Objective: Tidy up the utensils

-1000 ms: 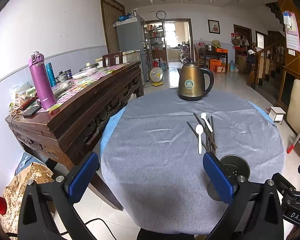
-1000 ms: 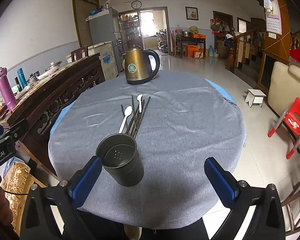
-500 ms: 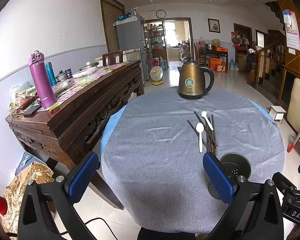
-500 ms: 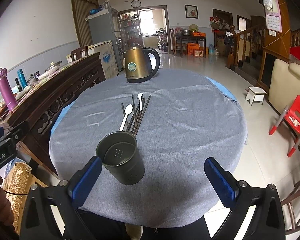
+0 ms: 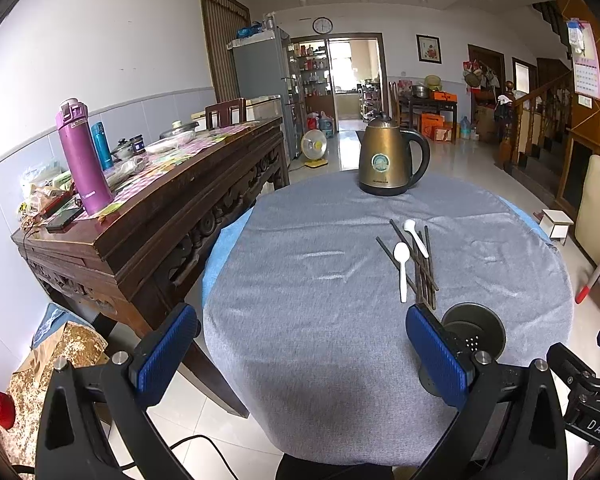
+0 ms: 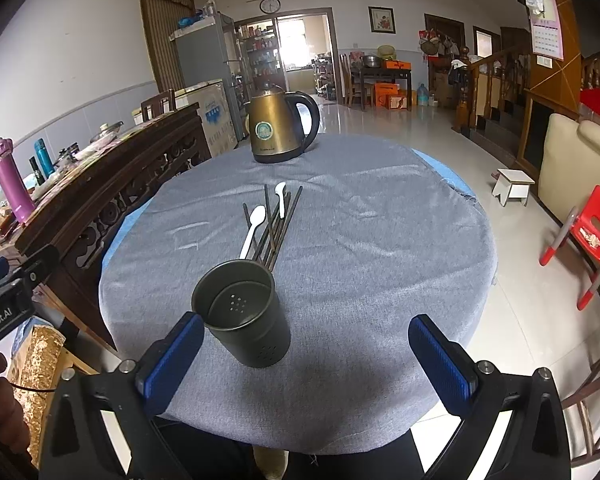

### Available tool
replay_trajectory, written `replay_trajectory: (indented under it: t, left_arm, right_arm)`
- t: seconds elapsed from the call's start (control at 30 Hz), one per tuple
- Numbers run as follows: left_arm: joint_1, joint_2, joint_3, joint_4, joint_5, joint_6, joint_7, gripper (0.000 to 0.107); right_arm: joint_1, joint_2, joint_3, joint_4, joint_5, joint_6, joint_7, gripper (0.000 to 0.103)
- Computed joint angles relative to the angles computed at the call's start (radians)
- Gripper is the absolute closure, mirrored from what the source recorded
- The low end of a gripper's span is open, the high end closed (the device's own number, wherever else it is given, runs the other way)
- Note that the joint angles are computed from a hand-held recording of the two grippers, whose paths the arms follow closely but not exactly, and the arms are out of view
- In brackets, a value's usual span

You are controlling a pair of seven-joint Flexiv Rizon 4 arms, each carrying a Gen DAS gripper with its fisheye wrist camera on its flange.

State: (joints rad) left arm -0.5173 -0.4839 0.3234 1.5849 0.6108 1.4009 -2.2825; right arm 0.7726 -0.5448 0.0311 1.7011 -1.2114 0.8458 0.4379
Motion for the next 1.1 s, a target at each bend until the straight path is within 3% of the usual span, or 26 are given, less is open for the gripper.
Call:
replay_trajectory:
  t: [0.8, 0.87, 0.97, 1.1]
  left_arm:
    - [0.031, -0.025, -0.029, -0.018, -0.060, -0.016, 0.065, 0.004]
    - [0.073, -0.033, -0.075, -0.017, -0.100, -0.012, 0.124, 0.004]
    - [0.178, -0.063, -0.199, -0.027, -0.229, -0.022, 0.295, 0.004]
    - [0.257, -0.153, -0.294, -0.131, -0.381, -0.124, 0.479, 0.004]
  right_arm:
    - [-0.003, -0.012, -0.010, -0.019, 0.037, 0.007, -0.032, 0.000]
    - [-0.004, -0.011, -0.012, -0.019, 0.035, 0.004, -0.038, 0.000]
    - [-0.032, -0.009, -0.015, -0.030, 0.039, 0.037, -0.071, 0.000]
    - [-0.099, -0.039, -0.025, -0.099, 0.103, 0.118, -0.207, 0.000]
